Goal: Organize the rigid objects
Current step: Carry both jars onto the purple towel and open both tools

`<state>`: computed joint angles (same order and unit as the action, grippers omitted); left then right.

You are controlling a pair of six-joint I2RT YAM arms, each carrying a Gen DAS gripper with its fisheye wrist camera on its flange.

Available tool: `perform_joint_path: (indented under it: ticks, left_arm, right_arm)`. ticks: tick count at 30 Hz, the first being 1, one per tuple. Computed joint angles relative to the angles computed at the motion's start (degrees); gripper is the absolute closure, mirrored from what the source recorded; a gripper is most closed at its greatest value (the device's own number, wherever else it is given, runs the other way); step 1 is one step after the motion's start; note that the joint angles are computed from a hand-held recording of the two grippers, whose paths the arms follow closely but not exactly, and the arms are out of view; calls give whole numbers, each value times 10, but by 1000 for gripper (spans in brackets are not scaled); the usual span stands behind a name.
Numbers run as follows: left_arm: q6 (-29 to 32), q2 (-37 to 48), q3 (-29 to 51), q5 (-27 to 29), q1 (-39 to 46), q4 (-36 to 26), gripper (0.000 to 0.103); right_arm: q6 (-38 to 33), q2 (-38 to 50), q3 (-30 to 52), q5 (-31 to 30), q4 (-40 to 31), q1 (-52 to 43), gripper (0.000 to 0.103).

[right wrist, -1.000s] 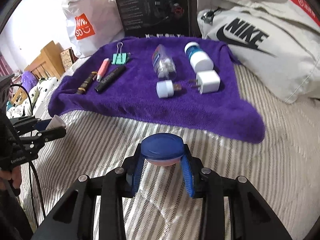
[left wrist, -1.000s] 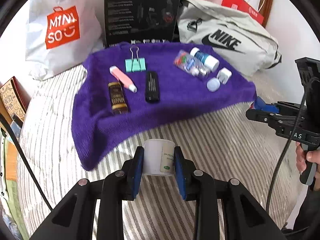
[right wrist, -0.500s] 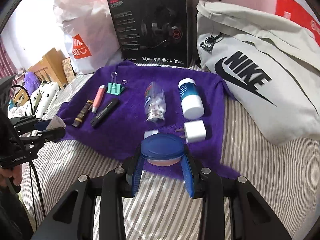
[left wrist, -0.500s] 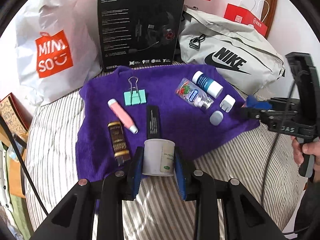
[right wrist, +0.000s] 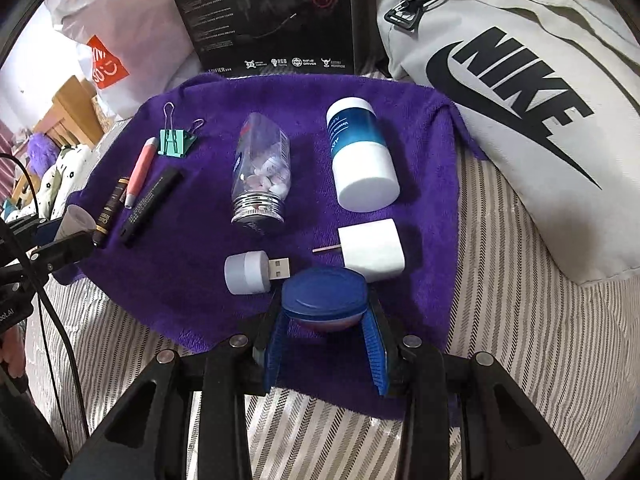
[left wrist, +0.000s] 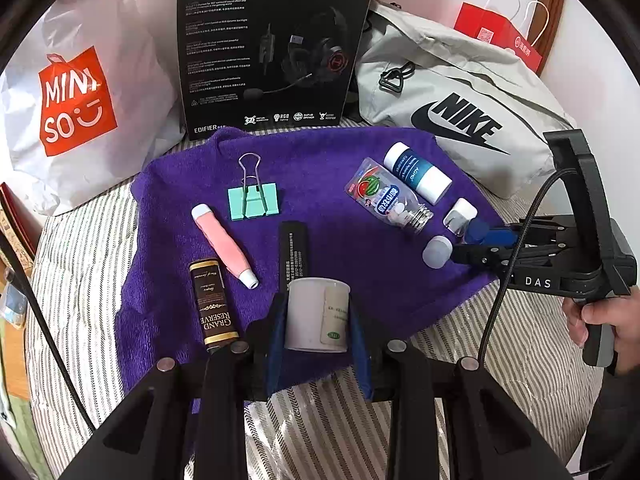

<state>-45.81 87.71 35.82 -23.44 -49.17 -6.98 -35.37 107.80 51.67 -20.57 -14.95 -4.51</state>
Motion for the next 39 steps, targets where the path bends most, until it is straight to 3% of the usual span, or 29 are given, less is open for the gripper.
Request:
perform_joint_path:
  ticks: [6, 14, 21, 25, 39]
  left_arm:
    - [2, 17, 1, 11, 10, 14, 74]
    - [4, 46, 22, 20, 22, 11, 74]
    - [16, 91, 64, 27, 28, 2, 74]
    - [24, 113, 81, 34, 36, 8, 74]
    - [56, 202, 156, 53, 65, 20, 74]
  right_arm:
    - [4, -5, -18, 13, 32, 12, 67]
    - [-8, 0, -11, 12, 25, 17, 65]
    - [-27, 0, -2, 4, -1, 11, 60]
    - [-30, -16, -3, 17, -13, 7, 49]
    - [-94, -85, -44, -56, -44, -68, 46]
